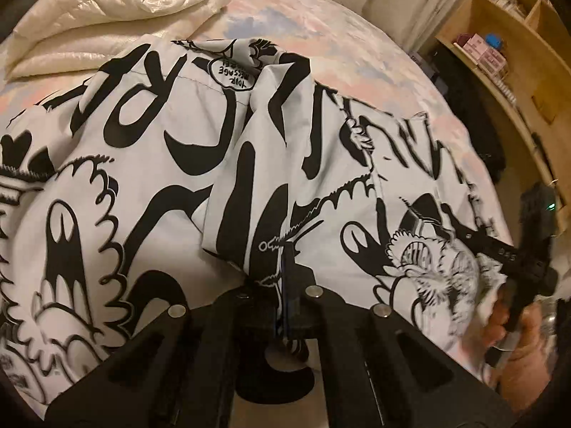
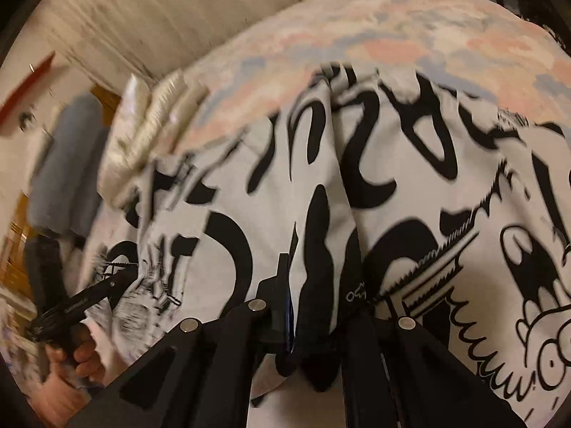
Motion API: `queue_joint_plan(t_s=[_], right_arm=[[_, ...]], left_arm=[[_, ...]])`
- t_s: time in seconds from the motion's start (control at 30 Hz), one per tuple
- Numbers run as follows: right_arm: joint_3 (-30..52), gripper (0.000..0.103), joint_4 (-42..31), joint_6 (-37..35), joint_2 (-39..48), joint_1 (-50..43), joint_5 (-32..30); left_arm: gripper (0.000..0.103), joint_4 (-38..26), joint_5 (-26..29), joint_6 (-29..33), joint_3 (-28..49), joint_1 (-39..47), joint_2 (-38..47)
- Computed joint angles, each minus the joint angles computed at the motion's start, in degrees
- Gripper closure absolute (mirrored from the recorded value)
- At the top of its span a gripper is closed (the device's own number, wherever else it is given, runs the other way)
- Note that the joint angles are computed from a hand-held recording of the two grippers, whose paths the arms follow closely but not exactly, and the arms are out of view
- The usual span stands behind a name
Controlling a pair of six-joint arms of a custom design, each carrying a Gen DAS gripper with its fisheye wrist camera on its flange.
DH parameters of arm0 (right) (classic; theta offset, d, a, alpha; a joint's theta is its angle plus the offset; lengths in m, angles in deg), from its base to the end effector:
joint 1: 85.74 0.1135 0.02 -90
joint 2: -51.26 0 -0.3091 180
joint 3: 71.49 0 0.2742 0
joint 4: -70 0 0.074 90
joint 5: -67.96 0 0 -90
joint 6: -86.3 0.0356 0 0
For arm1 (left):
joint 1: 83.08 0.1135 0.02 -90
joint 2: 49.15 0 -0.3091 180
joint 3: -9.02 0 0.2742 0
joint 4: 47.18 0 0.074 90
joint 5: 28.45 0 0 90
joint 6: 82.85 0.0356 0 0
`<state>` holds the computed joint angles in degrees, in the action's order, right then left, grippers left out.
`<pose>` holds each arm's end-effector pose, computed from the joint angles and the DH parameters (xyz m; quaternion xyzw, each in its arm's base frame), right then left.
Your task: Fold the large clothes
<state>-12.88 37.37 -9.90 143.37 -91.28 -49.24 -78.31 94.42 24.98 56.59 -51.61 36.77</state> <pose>0.3029 -0.0130 0.1744 -0.0541 0.9507 0.2083 0.2235 0.2229 0.1138 0.1544 -0.0620 0.9431 -0.1818 0.2714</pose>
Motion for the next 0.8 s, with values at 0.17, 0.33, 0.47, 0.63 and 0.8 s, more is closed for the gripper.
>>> queue_joint_plan(t_s=[0.17, 0.33, 0.47, 0.63, 0.8], right_arm=[[-1.73, 0.094, 3.36, 1.67, -2.32, 5.99, 9.15], [-1.7, 0.062, -1.76, 2.97, -9.06, 5.09, 9.6], [-2.81, 0.055, -5.88, 2.7, -18.75, 2.12, 10.11], [-3.02, 0.055, -5.97, 3.44, -28.13, 4.86, 14.47], [-0.72, 0.055, -1.44, 7.51, -21.81, 15.65, 16.74]], left_arm=[[0.099, 1.89, -3.05, -2.21, -1.57, -2.39, -2.47], [0.075, -7.49, -4.19, 2.37, -0.83, 1.63, -9.65], [0.074, -11.07, -3.89, 4.06, -0.21, 6.95, -17.68], [0.074, -8.94, -4.64, 1.79, -0.19, 5.67, -23.61], [0.082, -0.86, -8.31, -6.52, 2.76, -7.04, -14.26]])
